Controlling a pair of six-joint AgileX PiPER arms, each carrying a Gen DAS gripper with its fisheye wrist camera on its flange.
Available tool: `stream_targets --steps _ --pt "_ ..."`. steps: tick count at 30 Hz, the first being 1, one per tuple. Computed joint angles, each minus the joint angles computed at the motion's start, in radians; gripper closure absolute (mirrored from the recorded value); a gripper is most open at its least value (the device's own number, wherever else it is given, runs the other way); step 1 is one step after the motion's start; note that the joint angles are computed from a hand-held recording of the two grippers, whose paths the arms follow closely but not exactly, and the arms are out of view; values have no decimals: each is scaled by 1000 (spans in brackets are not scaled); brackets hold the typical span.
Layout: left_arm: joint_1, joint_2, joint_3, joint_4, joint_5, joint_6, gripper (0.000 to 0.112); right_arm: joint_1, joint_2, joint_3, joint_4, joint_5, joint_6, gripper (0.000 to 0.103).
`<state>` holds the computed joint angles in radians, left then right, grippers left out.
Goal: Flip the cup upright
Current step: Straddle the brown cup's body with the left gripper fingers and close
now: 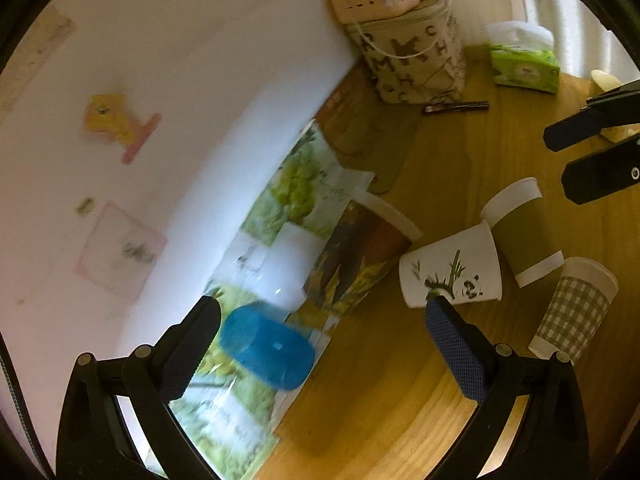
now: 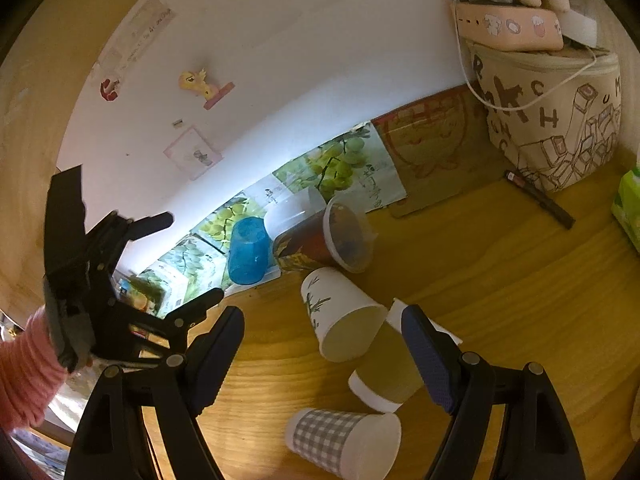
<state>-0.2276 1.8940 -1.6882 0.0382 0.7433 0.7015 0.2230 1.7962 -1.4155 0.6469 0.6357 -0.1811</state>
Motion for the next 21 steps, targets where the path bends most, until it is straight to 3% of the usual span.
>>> stream_targets --steps 6,10,21 --pt "41 107 -121 -202 55 221 10 -3 9 3 -14 -25 -12 22" --pt "53 176 -222 -297 136 334 10 -3 14 5 -40 -35 8 22" --pt "49 349 -488 -336 348 369 10 -19 23 8 -62 -30 43 22"
